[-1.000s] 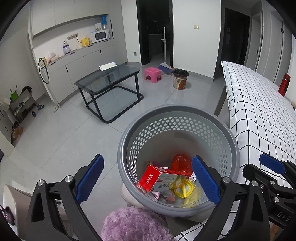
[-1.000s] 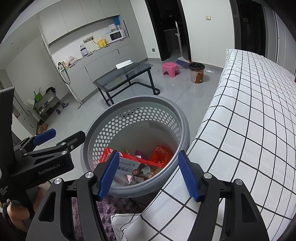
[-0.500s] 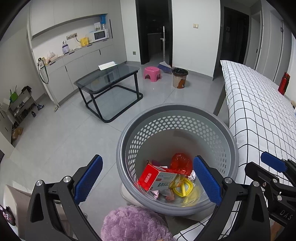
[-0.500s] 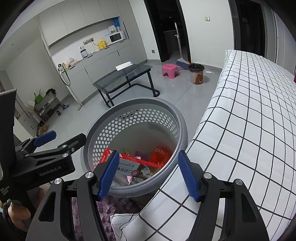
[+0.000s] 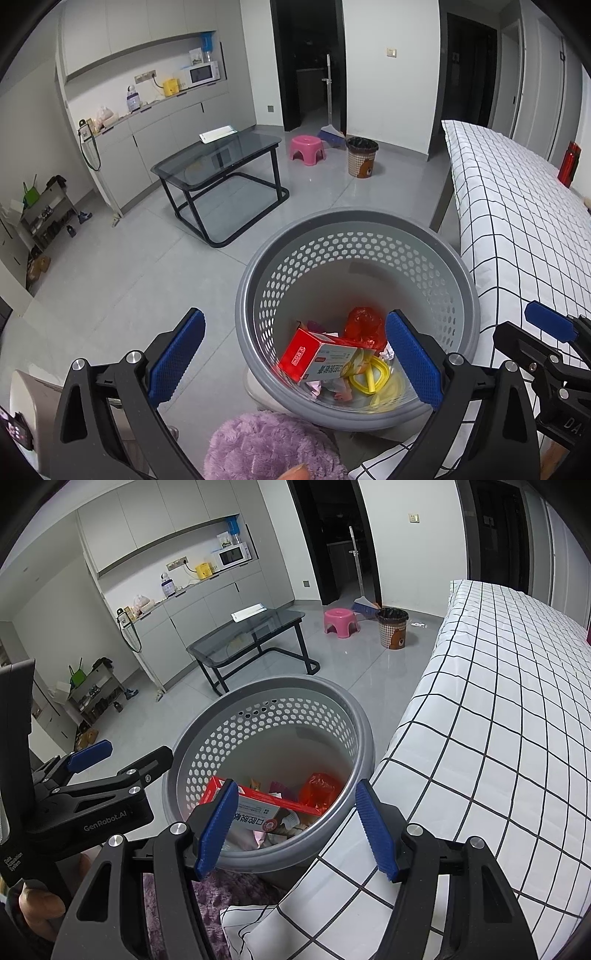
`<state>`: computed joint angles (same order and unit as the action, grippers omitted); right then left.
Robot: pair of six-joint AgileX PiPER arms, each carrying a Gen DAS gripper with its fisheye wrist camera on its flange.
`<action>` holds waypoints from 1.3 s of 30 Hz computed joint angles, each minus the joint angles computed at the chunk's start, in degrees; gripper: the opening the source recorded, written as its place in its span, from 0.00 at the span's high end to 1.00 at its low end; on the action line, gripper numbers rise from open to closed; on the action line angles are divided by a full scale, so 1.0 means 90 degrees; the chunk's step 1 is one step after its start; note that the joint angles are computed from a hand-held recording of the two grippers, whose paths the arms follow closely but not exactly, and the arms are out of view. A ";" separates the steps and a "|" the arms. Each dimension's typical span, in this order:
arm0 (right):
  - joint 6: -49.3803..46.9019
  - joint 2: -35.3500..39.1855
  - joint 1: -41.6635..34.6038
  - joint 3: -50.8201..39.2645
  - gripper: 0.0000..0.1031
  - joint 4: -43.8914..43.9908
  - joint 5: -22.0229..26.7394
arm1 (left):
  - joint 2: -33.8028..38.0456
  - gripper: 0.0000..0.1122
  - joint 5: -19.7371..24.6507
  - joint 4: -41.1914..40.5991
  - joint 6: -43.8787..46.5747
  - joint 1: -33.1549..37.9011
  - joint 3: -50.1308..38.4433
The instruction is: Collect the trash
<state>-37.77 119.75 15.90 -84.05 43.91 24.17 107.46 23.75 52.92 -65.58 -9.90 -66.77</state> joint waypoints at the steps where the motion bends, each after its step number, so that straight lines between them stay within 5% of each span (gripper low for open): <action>1: -0.0007 -0.0010 -0.0007 0.0001 0.39 0.0003 0.0009 | 0.0011 0.14 0.0018 0.0028 -0.0024 -0.0011 -0.0006; 39: -0.0243 0.0009 -0.0023 0.0093 0.39 0.0217 -0.0064 | 0.0024 0.14 -0.0026 -0.0064 -0.0036 -0.0022 0.0032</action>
<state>-39.96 119.83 15.70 -83.21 45.85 23.59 107.68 23.52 52.35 -65.90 -10.10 -66.48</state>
